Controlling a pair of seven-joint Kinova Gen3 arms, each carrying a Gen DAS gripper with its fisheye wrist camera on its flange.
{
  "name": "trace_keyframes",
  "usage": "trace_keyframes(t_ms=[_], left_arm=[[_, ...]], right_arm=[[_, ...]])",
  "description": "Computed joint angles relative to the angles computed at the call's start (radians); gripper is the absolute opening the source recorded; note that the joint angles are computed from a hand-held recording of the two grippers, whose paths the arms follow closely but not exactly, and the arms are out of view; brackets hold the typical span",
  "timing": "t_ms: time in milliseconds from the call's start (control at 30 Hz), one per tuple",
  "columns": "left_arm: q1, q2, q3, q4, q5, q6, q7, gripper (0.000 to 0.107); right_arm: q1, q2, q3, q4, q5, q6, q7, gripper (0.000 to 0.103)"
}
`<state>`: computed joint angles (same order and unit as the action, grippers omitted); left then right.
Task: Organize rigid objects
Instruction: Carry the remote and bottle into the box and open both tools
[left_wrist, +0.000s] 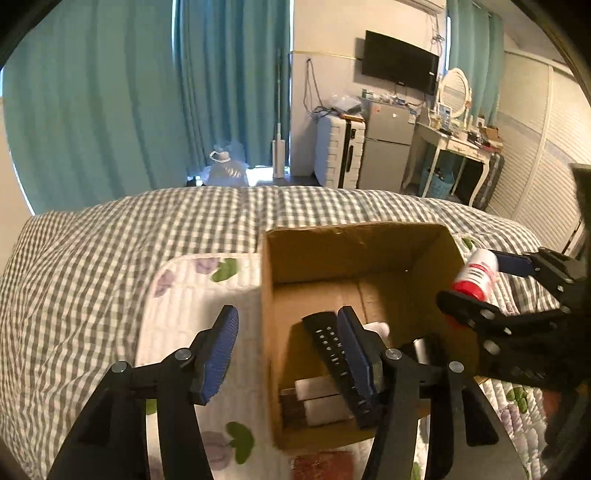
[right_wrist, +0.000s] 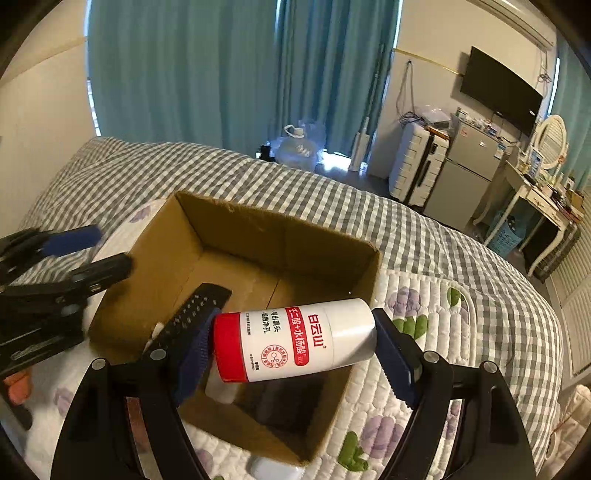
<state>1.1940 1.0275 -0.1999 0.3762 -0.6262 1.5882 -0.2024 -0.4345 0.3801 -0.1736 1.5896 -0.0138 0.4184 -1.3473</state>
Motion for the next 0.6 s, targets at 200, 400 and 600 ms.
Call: trace_keyframes(t_ms=[200,400,600], left_arm=[[0.025,-0.077,0.009,0.175,-0.019,-0.063,0.105,0.061],[0.048,-0.091,0.024,0.197,-0.060,-0.050,0.136,0.080],[0.083,-0.026,0.017,0.023,-0.071,0.078,0.068,0.086]], right_arm=[[-0.090,0.093,0.062,-0.113,0.046,0.057,-0.139,0.081],[-0.155,0.060,0.111,-0.049,0.117,-0.035,-0.221,0.094],[-0.165,-0.078,0.129,0.059,0.176,-0.048,-0.300,0.096]])
